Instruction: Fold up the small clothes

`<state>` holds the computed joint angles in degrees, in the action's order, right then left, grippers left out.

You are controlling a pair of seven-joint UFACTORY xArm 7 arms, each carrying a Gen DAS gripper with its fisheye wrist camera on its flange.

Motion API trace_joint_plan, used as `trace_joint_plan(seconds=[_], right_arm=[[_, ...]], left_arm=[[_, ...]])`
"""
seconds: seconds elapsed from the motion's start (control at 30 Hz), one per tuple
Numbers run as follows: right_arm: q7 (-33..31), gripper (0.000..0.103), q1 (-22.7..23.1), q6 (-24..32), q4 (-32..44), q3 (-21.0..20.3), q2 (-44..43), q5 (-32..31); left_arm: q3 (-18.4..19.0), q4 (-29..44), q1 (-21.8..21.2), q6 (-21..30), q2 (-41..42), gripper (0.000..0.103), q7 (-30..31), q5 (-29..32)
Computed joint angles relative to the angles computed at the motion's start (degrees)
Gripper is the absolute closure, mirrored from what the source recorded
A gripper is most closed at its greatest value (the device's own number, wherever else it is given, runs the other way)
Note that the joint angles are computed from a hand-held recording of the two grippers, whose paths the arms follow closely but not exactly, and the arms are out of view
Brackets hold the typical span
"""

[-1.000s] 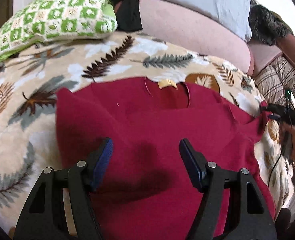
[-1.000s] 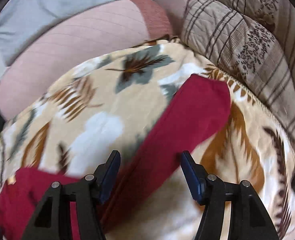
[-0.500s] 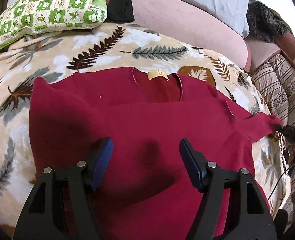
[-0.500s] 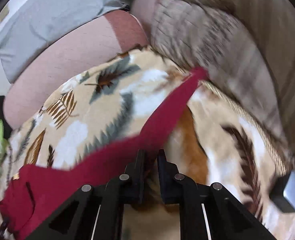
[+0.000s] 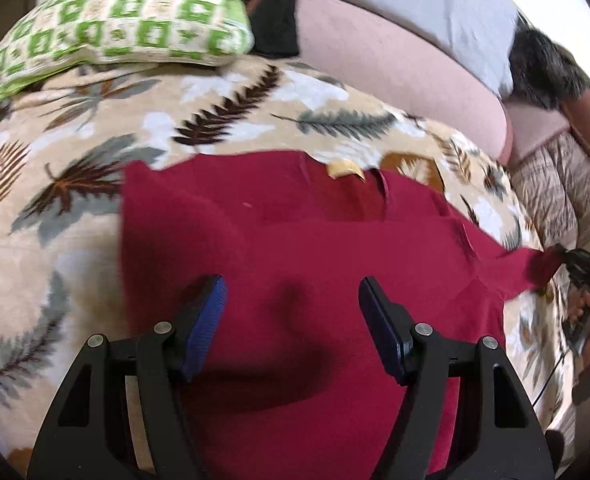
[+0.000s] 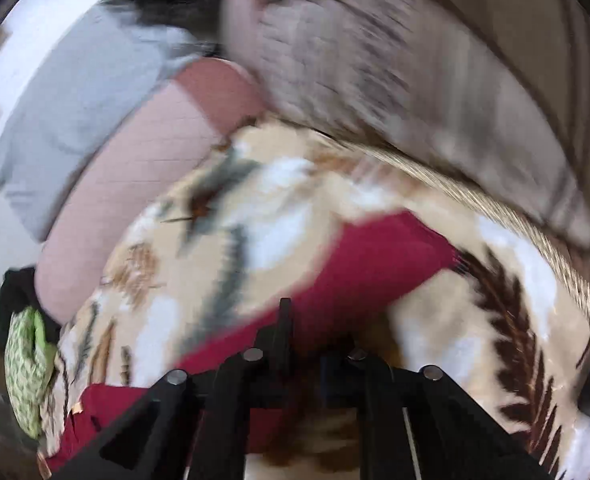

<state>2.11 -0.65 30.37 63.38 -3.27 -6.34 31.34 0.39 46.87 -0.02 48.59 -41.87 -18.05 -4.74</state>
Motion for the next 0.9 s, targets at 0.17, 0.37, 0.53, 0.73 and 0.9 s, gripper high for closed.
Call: trace_joint_plan(seconds=[0.17,0.37,0.53,0.73,0.9], right_arm=[[-15.91,0.093,9.24,1.02,6.69,3.51,-3.22,7.66],[-27.03,0.093,20.95,4.38,17.37,11.87,3.62,12.19],[-26.89,0.074,28.26,7.96,21.27,18.72,12.98,5.23],[-27.61,0.067,26.78,13.80,16.34,18.03,10.24,3.21],[-29.57,0.058,22.40,14.27,12.71,13.72,5.54,13.72]], left_arm=[[3.66,-0.62,1.72,-0.08,-2.48,0.034,-0.22,-1.61],[5.71,-1.46,3.94,-0.95,-4.79,0.034,-1.53,-3.13],[7.01,-1.78,3.49,-0.55,-5.19,0.034,-0.20,-4.79],[6.26,-1.39,1.06,-2.49,-4.26,0.034,3.26,-6.32],[4.76,0.64,-2.86,-1.18,-0.16,0.034,6.00,-7.78]])
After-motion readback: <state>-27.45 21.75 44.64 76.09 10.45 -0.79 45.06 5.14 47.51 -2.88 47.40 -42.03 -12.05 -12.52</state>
